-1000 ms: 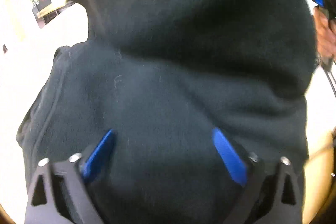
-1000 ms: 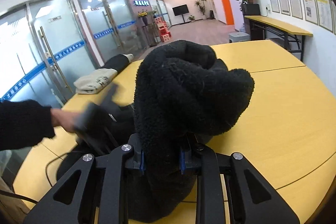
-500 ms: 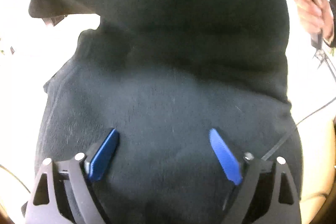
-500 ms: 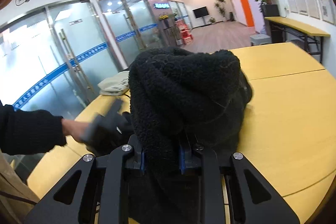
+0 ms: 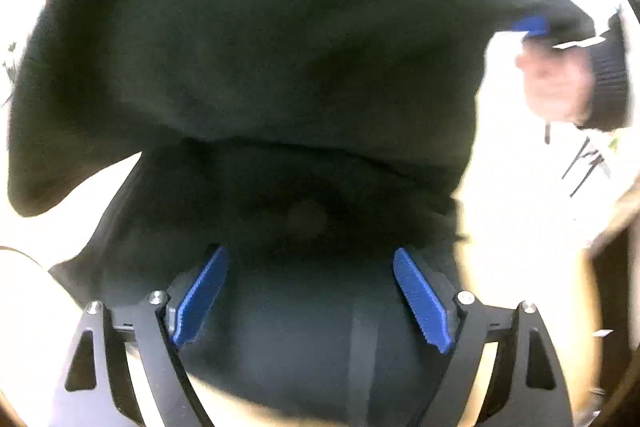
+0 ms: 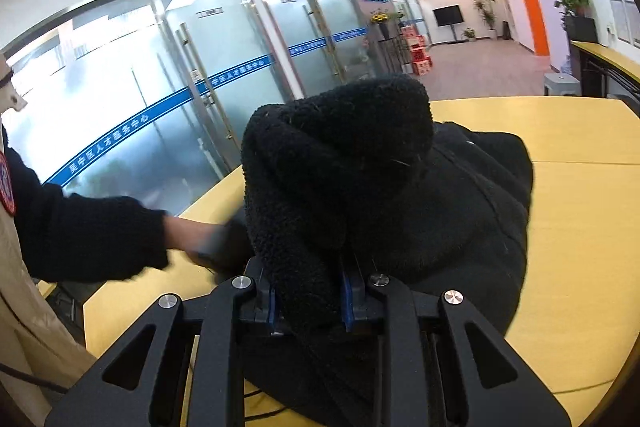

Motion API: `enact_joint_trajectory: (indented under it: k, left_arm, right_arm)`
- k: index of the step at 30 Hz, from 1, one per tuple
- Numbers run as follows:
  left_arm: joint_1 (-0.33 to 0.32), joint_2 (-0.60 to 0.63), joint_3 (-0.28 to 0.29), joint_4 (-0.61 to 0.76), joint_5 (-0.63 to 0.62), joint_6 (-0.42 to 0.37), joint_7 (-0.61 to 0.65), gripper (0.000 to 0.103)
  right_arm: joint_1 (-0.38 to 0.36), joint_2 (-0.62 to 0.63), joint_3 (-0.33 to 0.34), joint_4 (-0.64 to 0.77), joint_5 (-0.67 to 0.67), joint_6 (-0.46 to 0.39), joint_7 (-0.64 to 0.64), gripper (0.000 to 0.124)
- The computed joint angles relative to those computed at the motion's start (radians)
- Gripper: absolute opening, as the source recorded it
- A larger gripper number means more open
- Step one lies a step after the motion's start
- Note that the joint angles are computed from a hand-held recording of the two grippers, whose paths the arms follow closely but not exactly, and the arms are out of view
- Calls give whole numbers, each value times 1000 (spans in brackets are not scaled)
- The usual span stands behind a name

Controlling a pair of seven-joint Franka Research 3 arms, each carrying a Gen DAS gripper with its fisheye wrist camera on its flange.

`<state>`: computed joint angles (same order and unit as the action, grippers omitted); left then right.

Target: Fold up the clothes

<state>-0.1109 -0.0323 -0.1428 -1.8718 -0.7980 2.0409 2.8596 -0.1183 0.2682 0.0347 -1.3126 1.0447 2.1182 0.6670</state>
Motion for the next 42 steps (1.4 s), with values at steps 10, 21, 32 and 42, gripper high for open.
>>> enact_joint_trajectory:
  k: [10,21,32,42]
  left_arm:
    - [-40,-256,55,13,94,-105,-349,90]
    - [-111,322,-129,487,13,205,-250,90]
    - [-132,595,-226,631,274,191,-346,92]
    - [-55,461,-279,456,220,227,-289,95]
  right_arm:
    - [102,12,30,-90,-181,10,-275,23]
    - [167,-118,24,-347,-222,246,-755,29]
    - [83,-109,-54,-220,-215,0,-576,74]
    - [116,-84,-44,-362,-426,428,-632,75]
